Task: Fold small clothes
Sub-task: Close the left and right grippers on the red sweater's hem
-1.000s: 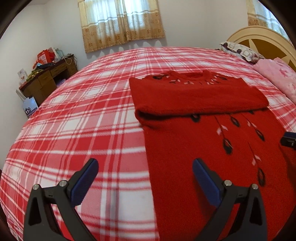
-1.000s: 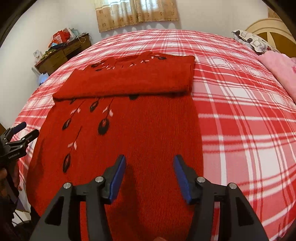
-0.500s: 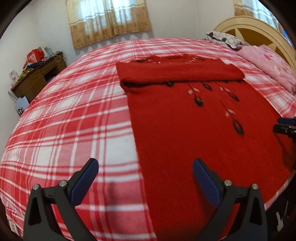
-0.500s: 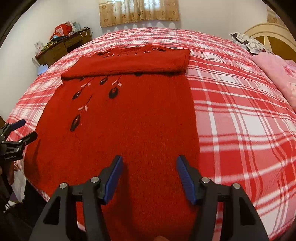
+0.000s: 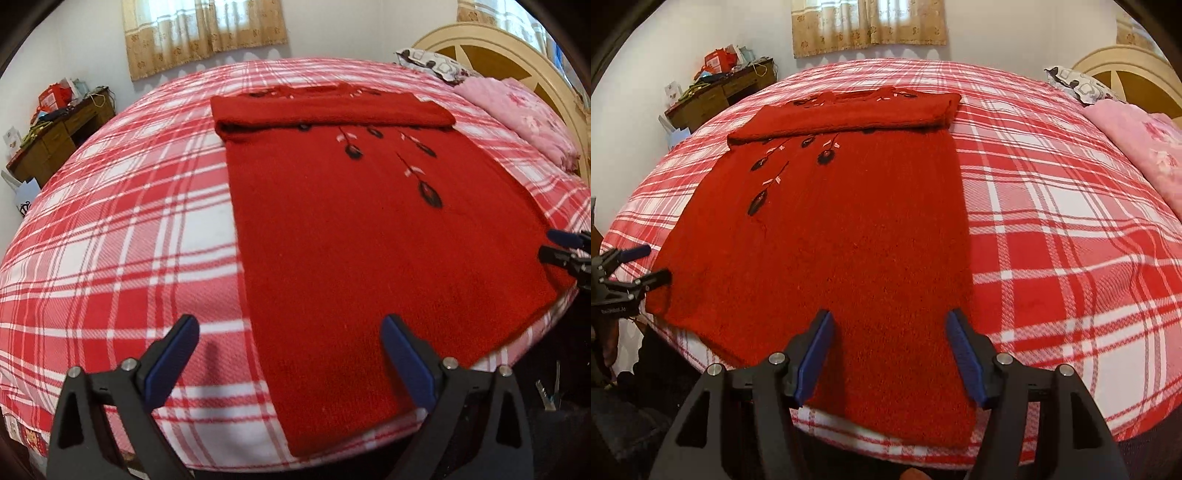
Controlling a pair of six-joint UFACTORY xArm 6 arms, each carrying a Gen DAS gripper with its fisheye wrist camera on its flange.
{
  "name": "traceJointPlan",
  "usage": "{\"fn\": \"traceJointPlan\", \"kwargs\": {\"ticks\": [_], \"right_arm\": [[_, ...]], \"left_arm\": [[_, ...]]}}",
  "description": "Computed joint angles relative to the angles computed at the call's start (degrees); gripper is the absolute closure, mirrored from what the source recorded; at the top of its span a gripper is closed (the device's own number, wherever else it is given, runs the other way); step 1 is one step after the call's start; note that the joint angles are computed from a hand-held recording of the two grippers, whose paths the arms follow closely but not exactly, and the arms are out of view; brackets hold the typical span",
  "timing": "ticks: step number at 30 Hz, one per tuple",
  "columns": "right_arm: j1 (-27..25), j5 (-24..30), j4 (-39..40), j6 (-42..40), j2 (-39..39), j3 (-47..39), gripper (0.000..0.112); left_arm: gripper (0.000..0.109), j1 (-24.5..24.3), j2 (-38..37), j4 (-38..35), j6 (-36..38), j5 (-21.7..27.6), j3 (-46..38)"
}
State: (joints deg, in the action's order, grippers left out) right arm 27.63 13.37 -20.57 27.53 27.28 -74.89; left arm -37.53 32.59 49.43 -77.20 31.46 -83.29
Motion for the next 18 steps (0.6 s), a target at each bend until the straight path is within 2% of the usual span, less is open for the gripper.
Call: {"fn": "traceJointPlan", "kwargs": {"ticks": [4,6,12,15,16,17,18], "right_arm": [[-0.2,-0.5,-5.1,3.4,-1.2,1.6,0.048],[-0.3,-1.0,-7.0,4.6,-1.8,2.7,0.048],[-1.3,-4.1,-6.1,4.8,-4.6,6.8,0.048],[-2.5,-2.8,-13.9,13.1,-6.1,7.5,0.048],[-2.9,-2.7,-14.0,13.6,-6.4,7.8,0.048],[-3.3,-2.8,-13.4,13.7,-6.7,8.3,0.048],[-3.6,-2.8,-12.7,13.6,-6.9,8.7,0.048]], "left_arm": [[0.019,-0.4,-0.3,-3.3,1.5,-1.3,1.5],[0.020,-0.9,-0.5,-4.2,1.9,-1.0,1.9],[0.024,-1.1,0.0,-8.4,4.2,-3.5,2.5],[0.036,-0.9,-0.4,-7.9,3.4,-5.3,3.4],[0.046,-0.8,-0.6,-7.3,2.7,-5.7,3.7],[0.065,-0.7,-0.9,-6.6,2.0,-6.3,4.1],[0.076,-0.5,-1.3,-6.1,1.6,-7.3,4.6]]}}
